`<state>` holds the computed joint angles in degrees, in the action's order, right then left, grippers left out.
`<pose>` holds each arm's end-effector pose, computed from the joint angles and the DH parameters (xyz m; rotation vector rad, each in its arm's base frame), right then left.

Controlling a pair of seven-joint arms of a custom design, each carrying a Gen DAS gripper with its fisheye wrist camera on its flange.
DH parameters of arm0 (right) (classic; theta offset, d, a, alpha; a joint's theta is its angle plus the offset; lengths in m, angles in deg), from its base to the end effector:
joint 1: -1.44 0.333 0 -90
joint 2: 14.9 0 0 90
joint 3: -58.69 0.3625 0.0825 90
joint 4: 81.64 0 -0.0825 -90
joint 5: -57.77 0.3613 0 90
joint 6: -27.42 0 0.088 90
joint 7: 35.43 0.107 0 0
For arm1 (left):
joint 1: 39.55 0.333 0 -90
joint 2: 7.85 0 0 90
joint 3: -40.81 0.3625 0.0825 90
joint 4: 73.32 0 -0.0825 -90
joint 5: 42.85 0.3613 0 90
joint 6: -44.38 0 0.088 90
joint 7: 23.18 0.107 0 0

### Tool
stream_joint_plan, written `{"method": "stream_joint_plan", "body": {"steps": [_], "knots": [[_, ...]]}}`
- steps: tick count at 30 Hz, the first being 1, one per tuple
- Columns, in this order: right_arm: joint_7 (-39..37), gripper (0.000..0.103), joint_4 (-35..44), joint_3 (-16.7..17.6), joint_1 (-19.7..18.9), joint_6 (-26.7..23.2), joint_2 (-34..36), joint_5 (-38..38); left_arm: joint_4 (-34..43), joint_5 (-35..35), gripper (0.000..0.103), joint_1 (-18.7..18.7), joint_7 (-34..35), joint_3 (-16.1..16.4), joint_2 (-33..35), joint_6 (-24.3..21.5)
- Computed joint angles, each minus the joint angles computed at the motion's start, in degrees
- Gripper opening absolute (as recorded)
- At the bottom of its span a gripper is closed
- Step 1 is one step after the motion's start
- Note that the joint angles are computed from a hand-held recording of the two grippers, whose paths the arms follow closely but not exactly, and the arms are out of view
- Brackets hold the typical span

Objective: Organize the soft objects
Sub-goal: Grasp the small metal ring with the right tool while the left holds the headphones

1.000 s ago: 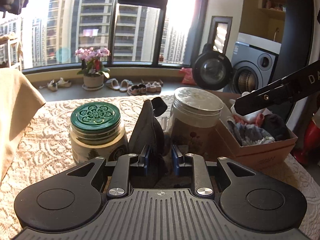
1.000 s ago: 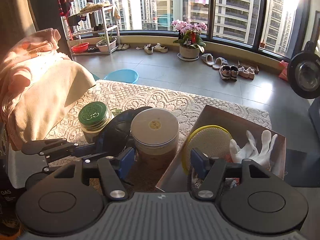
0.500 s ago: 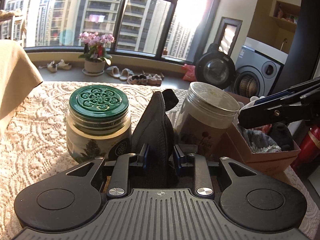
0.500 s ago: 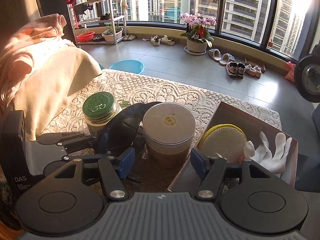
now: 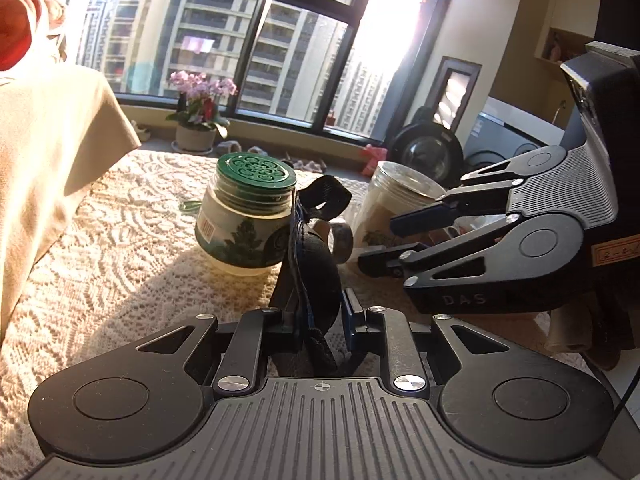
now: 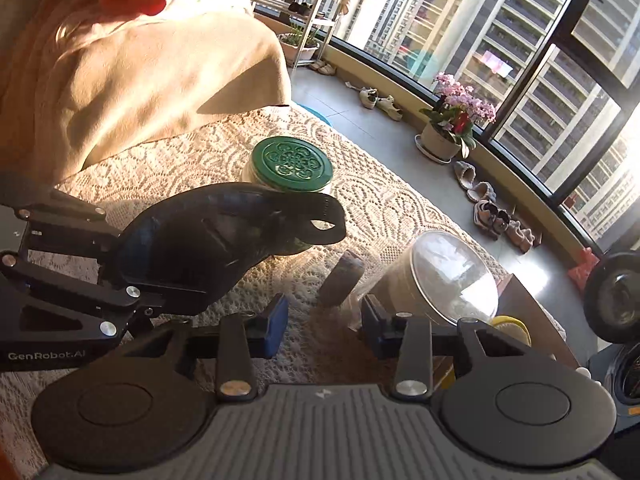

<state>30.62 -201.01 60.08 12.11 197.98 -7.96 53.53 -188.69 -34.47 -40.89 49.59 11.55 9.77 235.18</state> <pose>0.5890 0.1304 0.5201 -2.3163 1.0843 -0.8385 0.5621 -0.3051 0.5084 -1.4878 1.9902 -1.3844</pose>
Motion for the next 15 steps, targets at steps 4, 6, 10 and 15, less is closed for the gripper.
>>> {"method": "stream_joint_plan", "body": {"steps": [4, 6, 10, 15], "knots": [[20.32, 0.036, 3.36, -10.66, 9.50, 1.54, 3.96, -26.40, -1.73, 1.71, 0.022, 6.89, -2.15, -6.52, -0.09, 1.23], [27.39, 0.036, 5.23, -14.11, 12.38, 2.15, 5.74, -36.48, -2.52, 3.44, 0.022, 11.14, -4.05, -10.43, 0.11, 1.48], [48.45, 0.036, 10.49, -24.55, 20.82, 3.19, 10.09, -63.41, -3.64, 7.07, 0.022, 16.72, -8.09, -15.14, 0.66, 2.53], [49.27, 0.034, 13.69, -21.32, 18.71, 0.27, 13.00, -65.42, -4.46, 10.81, 0.022, 20.41, -13.46, -17.38, 1.10, 4.05]]}}
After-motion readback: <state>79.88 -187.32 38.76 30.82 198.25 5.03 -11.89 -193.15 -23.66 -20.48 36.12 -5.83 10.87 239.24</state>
